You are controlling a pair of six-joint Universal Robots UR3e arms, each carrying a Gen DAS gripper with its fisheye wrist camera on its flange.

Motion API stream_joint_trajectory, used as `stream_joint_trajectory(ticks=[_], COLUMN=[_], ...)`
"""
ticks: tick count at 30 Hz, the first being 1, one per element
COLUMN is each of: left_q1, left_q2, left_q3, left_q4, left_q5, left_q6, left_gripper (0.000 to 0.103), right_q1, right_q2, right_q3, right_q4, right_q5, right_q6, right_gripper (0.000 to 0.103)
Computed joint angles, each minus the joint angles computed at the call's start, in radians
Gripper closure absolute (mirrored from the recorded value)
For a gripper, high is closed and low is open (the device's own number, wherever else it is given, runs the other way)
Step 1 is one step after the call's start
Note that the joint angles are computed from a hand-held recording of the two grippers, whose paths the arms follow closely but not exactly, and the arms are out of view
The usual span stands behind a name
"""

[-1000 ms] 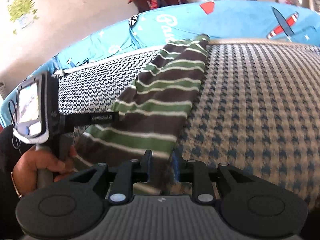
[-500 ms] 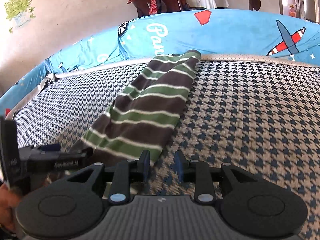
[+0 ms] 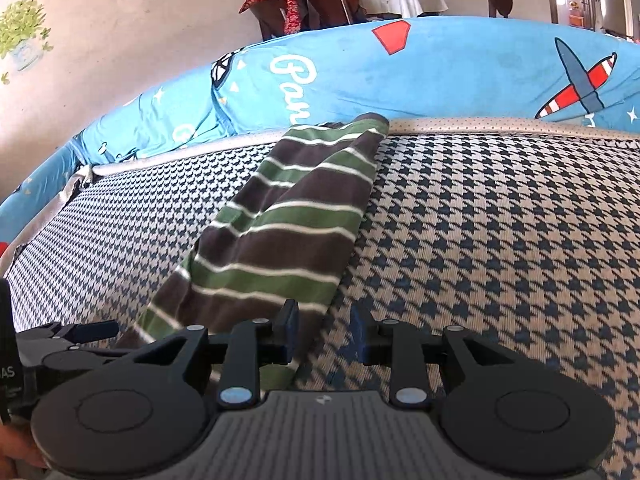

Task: Fold clothes
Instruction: 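Move the right tool to the end of the striped strip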

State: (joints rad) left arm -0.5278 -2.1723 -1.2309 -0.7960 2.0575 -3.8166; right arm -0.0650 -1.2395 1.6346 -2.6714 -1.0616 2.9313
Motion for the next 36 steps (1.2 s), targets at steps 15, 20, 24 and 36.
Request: stream_joint_trajectory(ticks=[15,20,24,36], left_q1=[0.04,0.064,0.081,0.124], left_q2=[-0.151,-0.201,-0.241,-0.339], left_q3=[0.259,0.345,0.405,0.553], left_q4=[-0.092,-0.128,-0.146,-0.211], left_q5=[-0.057,-0.091,-0.106,-0.163], left_q6=[0.148,0.163,0.157,0.129], left_gripper=[0.0,0.0,0.0,0.0], right_q1=[0.022,0.033,0.046,0.061], right_q2=[0.18,0.264,0.33,0.538], right_q3=[-0.23,-0.339,-0.427,-0.727], right_q4=[0.012,0.024,0.03,0.073], right_q5=[-0.001,0.017,0.025,0.024], right_q6=[0.096,0.125,0.164,0.28], right_gripper=[0.073,0.071,0.066,0.066])
